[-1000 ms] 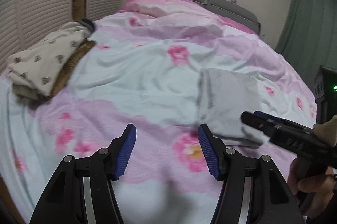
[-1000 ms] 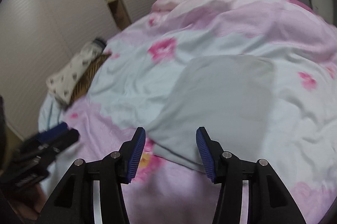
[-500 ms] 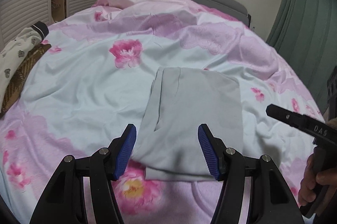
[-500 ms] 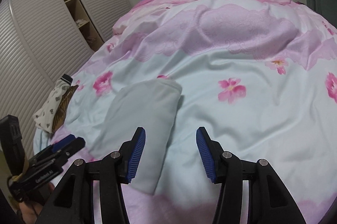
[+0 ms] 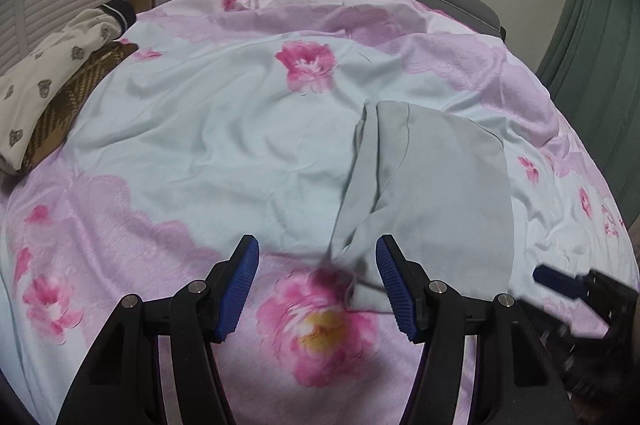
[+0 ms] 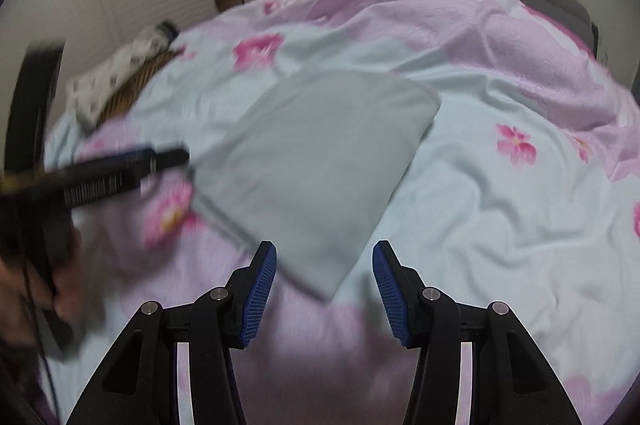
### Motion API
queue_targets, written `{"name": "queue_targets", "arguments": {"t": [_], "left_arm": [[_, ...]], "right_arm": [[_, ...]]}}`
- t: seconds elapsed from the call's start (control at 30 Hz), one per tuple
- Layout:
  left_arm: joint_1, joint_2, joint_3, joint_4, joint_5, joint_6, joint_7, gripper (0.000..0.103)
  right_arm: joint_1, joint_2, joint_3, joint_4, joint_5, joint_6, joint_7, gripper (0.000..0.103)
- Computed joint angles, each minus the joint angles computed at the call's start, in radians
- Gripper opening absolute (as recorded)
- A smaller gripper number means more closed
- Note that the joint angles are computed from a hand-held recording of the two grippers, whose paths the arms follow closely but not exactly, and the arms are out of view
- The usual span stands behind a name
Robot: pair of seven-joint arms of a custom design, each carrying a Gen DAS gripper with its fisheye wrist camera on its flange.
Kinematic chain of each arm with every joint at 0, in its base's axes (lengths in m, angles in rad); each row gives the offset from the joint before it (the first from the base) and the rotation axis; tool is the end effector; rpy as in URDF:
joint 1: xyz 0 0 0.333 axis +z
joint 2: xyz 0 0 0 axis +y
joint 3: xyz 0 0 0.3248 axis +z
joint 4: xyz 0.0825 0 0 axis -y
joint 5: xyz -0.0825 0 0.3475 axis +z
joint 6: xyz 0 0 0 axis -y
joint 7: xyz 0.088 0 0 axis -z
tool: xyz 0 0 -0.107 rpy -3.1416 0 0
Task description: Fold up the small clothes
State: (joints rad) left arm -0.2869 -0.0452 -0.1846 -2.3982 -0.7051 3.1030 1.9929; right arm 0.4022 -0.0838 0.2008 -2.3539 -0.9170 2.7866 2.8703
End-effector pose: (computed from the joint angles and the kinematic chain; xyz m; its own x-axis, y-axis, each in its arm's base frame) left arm 0.4659 -0.1775 0.4424 -0.2710 -0.9413 0.2013 -0.7495 0.0752 -0.6577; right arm 0.3842 0.3099 0.4384 0.1091 -0.9937 -0.0266 -0.7592 -0.0660 -0.6475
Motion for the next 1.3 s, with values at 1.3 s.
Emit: {"name": "queue_targets", "arguments": {"t": [1.3], "left_arm": [[-0.060, -0.001, -0.024, 0.006, 0.054, 0.035, -0.017, 0.061]], "right_arm": [[-0.049, -0.100, 0.002, -0.082, -0.223, -0.015, 0.346, 0.035]]}}
